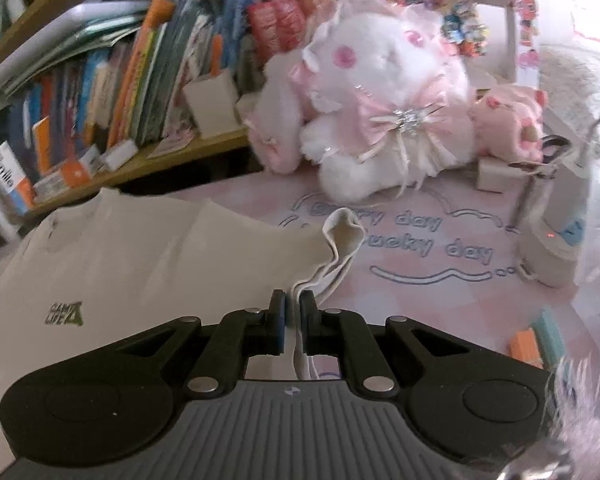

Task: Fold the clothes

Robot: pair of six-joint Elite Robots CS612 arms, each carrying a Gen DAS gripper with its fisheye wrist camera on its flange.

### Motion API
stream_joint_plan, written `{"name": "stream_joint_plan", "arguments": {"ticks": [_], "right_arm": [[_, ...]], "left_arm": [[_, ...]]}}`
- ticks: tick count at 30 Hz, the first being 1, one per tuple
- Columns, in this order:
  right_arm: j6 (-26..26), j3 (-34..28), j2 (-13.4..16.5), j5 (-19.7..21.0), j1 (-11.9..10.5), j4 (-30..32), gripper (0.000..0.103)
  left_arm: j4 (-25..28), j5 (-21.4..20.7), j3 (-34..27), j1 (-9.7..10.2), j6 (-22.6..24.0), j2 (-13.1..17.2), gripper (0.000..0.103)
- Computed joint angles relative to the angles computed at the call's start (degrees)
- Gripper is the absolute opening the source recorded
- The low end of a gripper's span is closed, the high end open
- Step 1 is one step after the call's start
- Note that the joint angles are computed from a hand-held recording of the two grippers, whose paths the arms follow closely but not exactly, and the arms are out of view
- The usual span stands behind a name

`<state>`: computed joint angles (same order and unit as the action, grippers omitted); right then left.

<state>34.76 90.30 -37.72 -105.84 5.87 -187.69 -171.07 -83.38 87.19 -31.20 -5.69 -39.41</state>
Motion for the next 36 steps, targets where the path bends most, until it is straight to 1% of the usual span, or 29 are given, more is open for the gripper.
{"name": "stream_joint_plan", "arguments": {"ticks": [3,5,6,7,11,15,16,17,18,21,24,27,30,36], "right_arm": [[-0.45,-0.27,0.04,0.86,-0.32,1.7,0.007],[0.39,0.02,-0.06,1.38,-0.55,2.34,0.008],[1.11,0.27,-0.16,1.73,-0.67,2.63,0.009],[2.26,0.59,-0.31,1.96,-0.77,2.92,0.012],[5.83,2.06,-1.04,3.21,-1.07,2.62,0.015],[3.46,1.8,-0.97,2.92,-0.85,3.11,0.016],[2.68,1.59,-0.9,2.94,-0.82,3.38,0.015],[2.31,1.51,-0.89,3.58,-0.94,3.53,0.01],[2.09,1.43,-0.88,4.22,-1.07,3.7,0.009],[5.14,1.43,-1.23,5.91,-1.55,4.32,0.008],[7.95,1.54,-1.73,6.95,-1.61,1.97,0.008],[7.73,0.29,-2.1,7.17,-1.1,1.43,0.008],[7.41,-1.94,-2.11,6.95,-0.35,2.92,0.008],[5.34,-8.73,-0.49,2.7,2.18,8.86,0.008]], "left_arm": [[0.01,-0.05,0.02,-0.01,-0.15,0.0,0.102],[-0.04,-0.01,0.07,-0.03,-0.18,-0.01,0.102],[-0.03,-0.08,0.07,-0.02,-0.24,0.0,0.102],[0.01,-0.13,0.06,-0.02,-0.3,0.0,0.102],[0.02,-0.3,0.12,0.07,-0.39,-0.05,0.102],[-0.18,-0.7,0.07,0.2,-0.68,0.06,0.102],[-0.28,-0.82,0.06,0.22,-0.69,0.09,0.102],[-0.37,-1.09,0.02,0.28,-0.58,0.14,0.102],[-0.35,-1.4,-0.03,0.41,-0.18,0.16,0.102],[-0.99,-1.65,-0.03,0.66,1.75,0.17,0.102],[-3.91,-1.94,0.26,1.12,3.95,0.3,0.102],[-5.19,-2.65,-0.1,1.83,5.04,0.63,0.102],[-5.86,-4.04,-0.65,2.81,5.06,0.94,0.102],[-6.94,-7.82,-1.31,4.98,4.82,1.23,0.102]]}}
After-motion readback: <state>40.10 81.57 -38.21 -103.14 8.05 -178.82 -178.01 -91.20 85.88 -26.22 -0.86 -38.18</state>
